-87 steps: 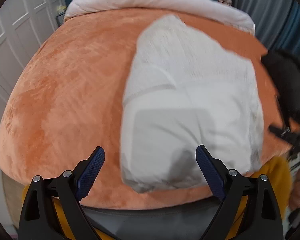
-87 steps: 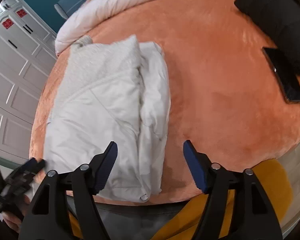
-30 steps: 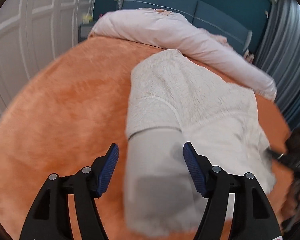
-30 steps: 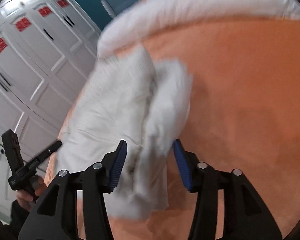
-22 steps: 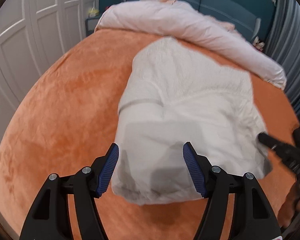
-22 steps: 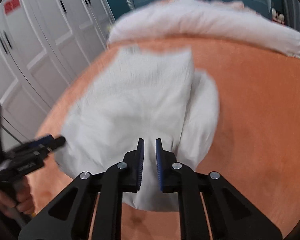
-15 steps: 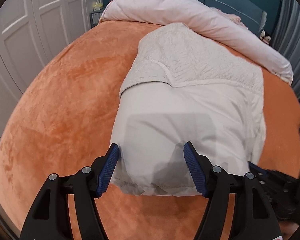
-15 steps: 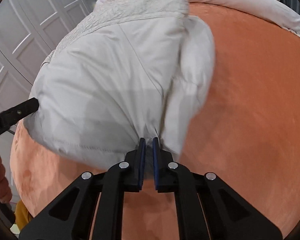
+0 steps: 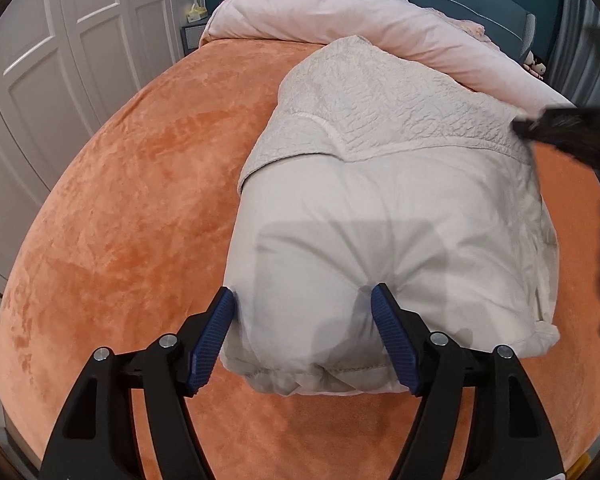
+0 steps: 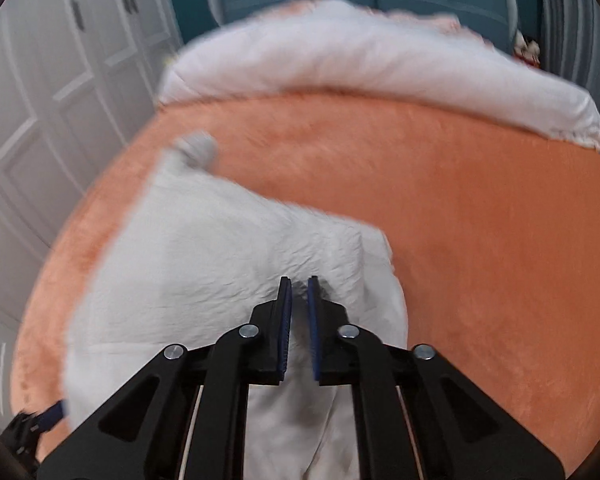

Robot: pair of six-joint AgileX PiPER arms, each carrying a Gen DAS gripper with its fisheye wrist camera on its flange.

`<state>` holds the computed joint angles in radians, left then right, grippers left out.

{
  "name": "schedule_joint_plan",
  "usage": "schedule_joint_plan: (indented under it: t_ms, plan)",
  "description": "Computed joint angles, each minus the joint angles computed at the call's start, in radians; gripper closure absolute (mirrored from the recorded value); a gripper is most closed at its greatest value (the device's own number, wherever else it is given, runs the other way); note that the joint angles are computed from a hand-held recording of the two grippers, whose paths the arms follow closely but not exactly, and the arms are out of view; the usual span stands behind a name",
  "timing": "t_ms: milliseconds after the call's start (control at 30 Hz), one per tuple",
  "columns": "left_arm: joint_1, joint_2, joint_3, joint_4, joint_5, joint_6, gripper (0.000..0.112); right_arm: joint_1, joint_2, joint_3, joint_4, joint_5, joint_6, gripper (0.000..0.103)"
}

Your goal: Fold large clothes

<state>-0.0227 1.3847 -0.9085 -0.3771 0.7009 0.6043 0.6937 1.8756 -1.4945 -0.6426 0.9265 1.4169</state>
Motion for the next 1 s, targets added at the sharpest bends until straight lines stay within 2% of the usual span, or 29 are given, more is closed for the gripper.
schedule_joint_plan:
  t_ms: [100, 233, 300, 333, 367, 433, 500, 567, 633, 700, 733, 867, 1000]
  plan:
    - [0.015, 0.013, 0.009, -0.057, 0.002, 0.068, 0.033, -0.059, 0.077, 0.017, 0.093, -0.077, -0.041, 0.101]
    - [0.004, 0.021, 0.025, -0.053, -0.028, 0.073, 0.031, -0.046, 0.112, 0.013, 0.103, -0.078, -0.030, 0.101]
    - [0.017, 0.016, 0.005, -0.049, 0.009, 0.068, 0.036, -0.038, 0.078, -0.012, 0.111, -0.037, -0.039, 0.099]
    - [0.034, 0.004, -0.010, -0.055, 0.041, 0.073, 0.041, -0.021, 0.039, 0.007, 0.086, -0.045, -0.008, 0.097]
    - [0.062, -0.010, -0.025, -0.078, 0.074, 0.096, 0.042, 0.009, -0.010, 0.044, 0.047, -0.066, 0.037, 0.097]
    - [0.126, -0.053, -0.048, -0.145, 0.120, 0.160, 0.042, 0.106, -0.114, 0.130, -0.039, -0.049, 0.147, 0.097]
    - [0.131, -0.056, -0.062, -0.129, 0.104, 0.149, 0.042, 0.196, -0.186, 0.212, -0.072, -0.050, 0.240, 0.096]
    - [0.110, -0.020, -0.066, -0.075, 0.074, 0.098, 0.042, 0.245, -0.205, 0.285, -0.051, -0.109, 0.307, 0.096]
    - [0.089, 0.032, -0.044, -0.033, 0.031, 0.063, 0.039, 0.280, -0.167, 0.349, 0.003, -0.189, 0.352, 0.096]
    - [0.079, 0.045, 0.010, -0.018, -0.043, 0.055, 0.037, 0.286, -0.106, 0.389, 0.039, -0.264, 0.371, 0.101]
    - [0.078, 0.039, 0.026, -0.004, -0.057, 0.044, 0.037, 0.306, -0.090, 0.397, 0.026, -0.267, 0.402, 0.101]
    - [0.088, -0.034, 0.070, 0.056, -0.036, 0.033, 0.037, 0.396, -0.072, 0.329, 0.056, -0.102, 0.374, 0.101]
    - [0.118, -0.129, 0.132, 0.069, 0.007, 0.057, 0.038, 0.473, -0.107, 0.327, 0.067, -0.002, 0.429, 0.097]
